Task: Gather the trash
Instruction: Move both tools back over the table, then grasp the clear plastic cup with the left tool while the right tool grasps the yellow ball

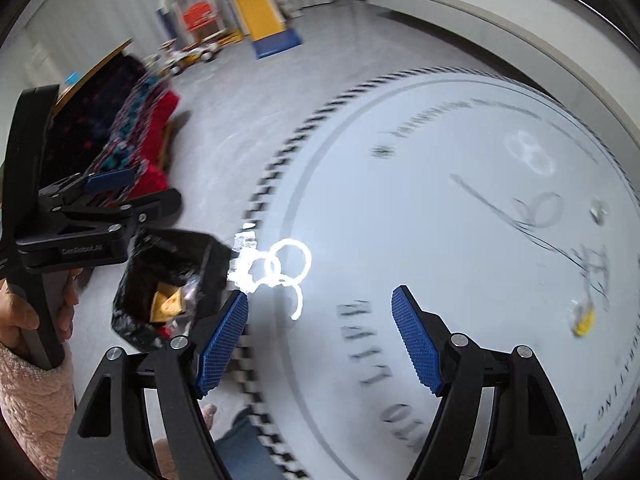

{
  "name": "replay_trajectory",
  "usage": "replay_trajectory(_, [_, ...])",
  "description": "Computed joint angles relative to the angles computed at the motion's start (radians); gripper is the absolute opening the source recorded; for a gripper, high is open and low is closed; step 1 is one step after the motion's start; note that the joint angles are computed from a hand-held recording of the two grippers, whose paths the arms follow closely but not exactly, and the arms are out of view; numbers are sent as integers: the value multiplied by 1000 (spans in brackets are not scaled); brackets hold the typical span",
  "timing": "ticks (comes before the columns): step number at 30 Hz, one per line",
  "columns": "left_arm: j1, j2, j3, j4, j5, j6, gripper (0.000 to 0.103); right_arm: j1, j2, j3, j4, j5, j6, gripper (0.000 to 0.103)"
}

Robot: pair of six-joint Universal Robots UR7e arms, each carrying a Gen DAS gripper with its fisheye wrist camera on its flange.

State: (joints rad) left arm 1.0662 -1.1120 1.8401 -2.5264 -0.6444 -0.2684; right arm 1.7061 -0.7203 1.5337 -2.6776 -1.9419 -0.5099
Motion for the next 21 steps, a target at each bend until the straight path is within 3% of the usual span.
replay_trajectory(10, [-40,286,-299,60,-113,127,97,-140,-70,-66,0,-46,59,75])
replay_trajectory(21, [-55,594,-712,245,-178,208,97,-244,-24,-208,103,-60,151,70])
